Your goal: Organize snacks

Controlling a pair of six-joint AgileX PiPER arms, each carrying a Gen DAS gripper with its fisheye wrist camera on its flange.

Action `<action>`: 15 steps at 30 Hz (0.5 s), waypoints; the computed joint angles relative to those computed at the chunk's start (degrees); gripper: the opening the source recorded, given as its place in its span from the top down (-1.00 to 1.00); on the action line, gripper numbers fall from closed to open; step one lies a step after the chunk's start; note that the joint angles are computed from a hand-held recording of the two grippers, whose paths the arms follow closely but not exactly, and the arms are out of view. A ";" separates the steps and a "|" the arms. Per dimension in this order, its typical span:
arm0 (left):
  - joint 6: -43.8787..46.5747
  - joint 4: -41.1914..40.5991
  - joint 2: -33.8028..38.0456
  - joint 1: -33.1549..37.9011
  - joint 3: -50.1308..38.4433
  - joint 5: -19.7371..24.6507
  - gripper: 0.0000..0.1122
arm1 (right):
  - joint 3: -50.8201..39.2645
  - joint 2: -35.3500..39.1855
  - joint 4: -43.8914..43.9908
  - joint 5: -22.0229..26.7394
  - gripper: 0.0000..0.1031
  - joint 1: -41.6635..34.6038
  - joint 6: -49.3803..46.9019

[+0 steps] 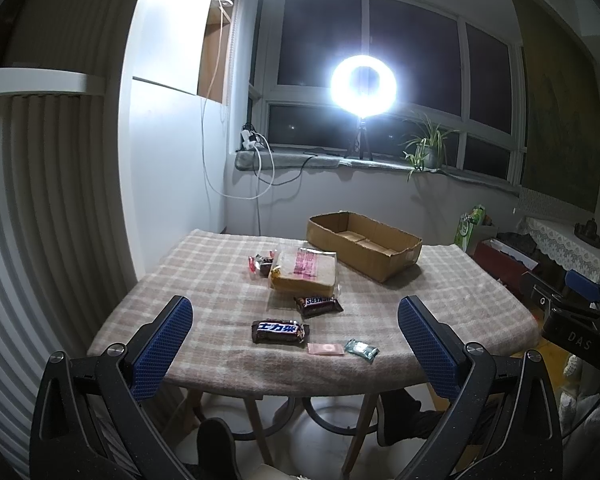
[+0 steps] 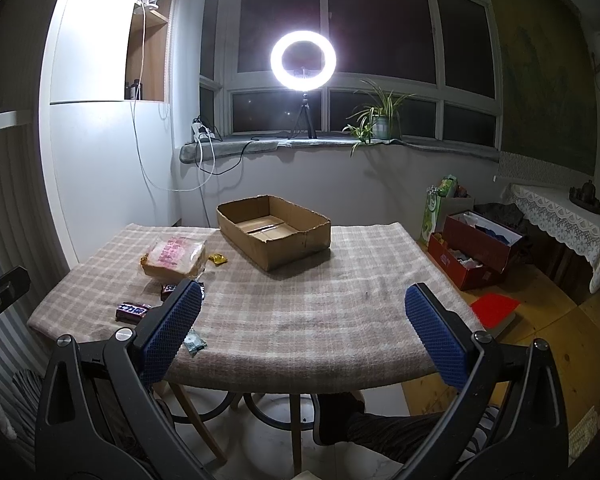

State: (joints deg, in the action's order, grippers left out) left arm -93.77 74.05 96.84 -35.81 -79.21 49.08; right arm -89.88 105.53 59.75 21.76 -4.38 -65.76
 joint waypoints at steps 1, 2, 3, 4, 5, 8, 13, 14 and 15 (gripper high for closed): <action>0.29 -0.28 0.14 0.24 -0.17 -0.26 -0.82 | -0.52 0.36 -1.13 0.22 -1.00 0.04 1.11; 0.64 -0.66 0.34 0.59 -0.38 -0.53 -0.82 | -1.82 1.27 -3.16 0.51 -1.00 0.20 3.13; 1.18 -1.17 0.58 1.09 -0.66 -0.96 -0.82 | -3.03 2.15 -5.13 0.52 -1.00 0.44 5.06; 1.86 -1.83 0.78 1.75 -0.85 -1.62 -0.82 | -4.13 2.97 -6.92 0.56 -1.00 0.65 6.76; 2.57 -2.54 1.03 2.46 -1.10 -2.30 -0.82 | -6.25 4.48 -9.62 1.12 -1.00 0.94 9.23; 5.09 -5.09 1.86 4.82 -1.72 -3.85 -0.82 | -12.18 8.86 -14.36 4.09 -1.00 1.20 12.84; 10.16 -10.50 3.10 9.21 -2.01 -6.98 -0.82 | -25.85 18.39 -16.20 15.15 -1.00 0.47 14.64; 11.40 -12.15 3.49 10.38 -2.04 -8.07 -0.82 | -28.53 20.23 -16.31 17.15 -1.00 0.47 14.97; 12.52 -13.76 3.96 11.33 -2.14 -8.96 -0.80 | -31.69 22.13 -17.12 19.52 -1.00 0.57 15.67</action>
